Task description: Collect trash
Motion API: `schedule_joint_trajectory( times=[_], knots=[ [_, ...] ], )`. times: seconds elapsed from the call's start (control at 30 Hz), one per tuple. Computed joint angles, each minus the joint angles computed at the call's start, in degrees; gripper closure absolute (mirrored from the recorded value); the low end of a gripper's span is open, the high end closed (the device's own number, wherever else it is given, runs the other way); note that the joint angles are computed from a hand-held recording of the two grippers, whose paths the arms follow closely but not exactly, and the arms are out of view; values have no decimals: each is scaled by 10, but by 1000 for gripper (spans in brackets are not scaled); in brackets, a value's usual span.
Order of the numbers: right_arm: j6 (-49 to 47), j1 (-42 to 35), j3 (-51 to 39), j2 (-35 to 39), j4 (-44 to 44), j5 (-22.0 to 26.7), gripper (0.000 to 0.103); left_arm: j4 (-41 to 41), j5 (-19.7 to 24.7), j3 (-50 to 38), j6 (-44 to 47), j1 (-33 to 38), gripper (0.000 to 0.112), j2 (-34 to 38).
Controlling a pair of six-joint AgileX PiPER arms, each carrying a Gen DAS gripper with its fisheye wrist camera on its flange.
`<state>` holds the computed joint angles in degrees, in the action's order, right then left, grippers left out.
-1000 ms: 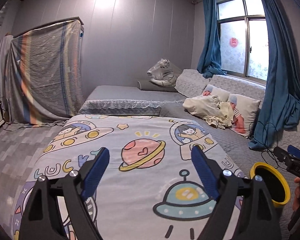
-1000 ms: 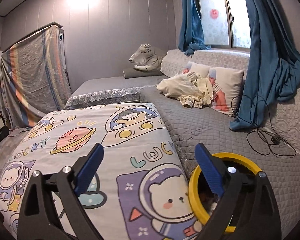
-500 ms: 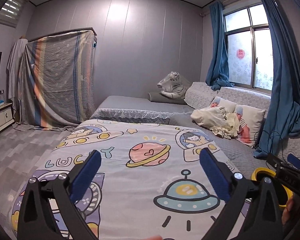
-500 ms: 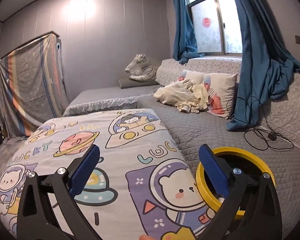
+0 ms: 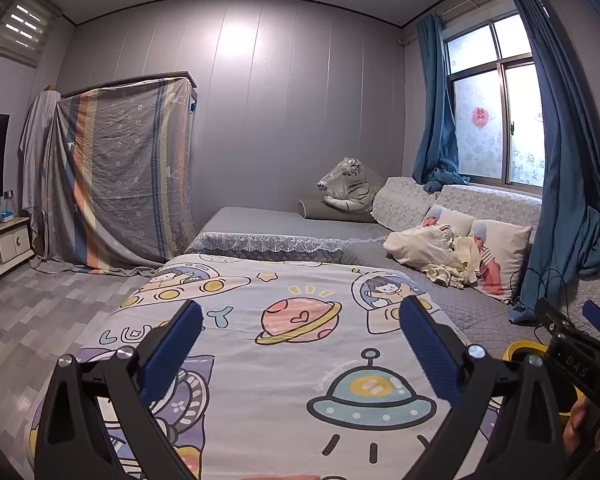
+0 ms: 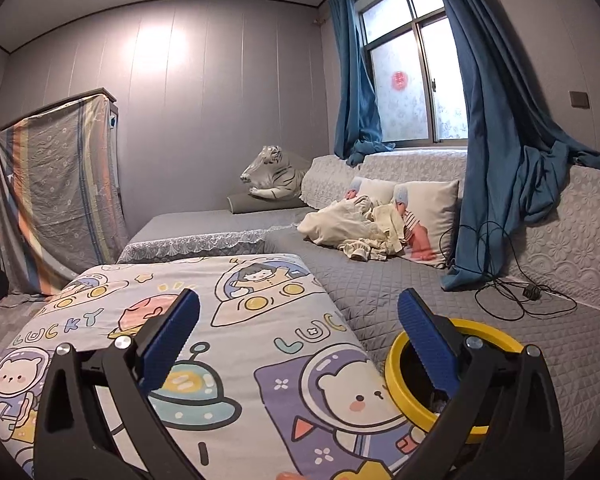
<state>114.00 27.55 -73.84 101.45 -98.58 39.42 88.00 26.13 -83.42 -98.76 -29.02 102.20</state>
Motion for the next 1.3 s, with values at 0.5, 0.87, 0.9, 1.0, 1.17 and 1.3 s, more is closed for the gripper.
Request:
schedule_joint_trajectory(
  times=[0.5,0.87,0.9,1.0,1.17,1.3],
  knots=[
    [-15,6,-12,13,13,0,8,-29,-13,1,10,6,17,-2],
    [-21,4,-18,19,15,-7,8,-41,-17,1,19,9,17,-2],
    [-21,4,-18,19,16,-7,8,-42,-16,0,21,8,17,-2],
    [-21,3,-17,19,15,-8,8,-41,-20,3,19,11,17,-4],
    [-16,4,-17,20,11,-5,8,-42,-22,4,18,12,17,-4],
    [-20,4,-17,19,14,-7,8,-49,-23,0,26,13,17,-1]
  ],
)
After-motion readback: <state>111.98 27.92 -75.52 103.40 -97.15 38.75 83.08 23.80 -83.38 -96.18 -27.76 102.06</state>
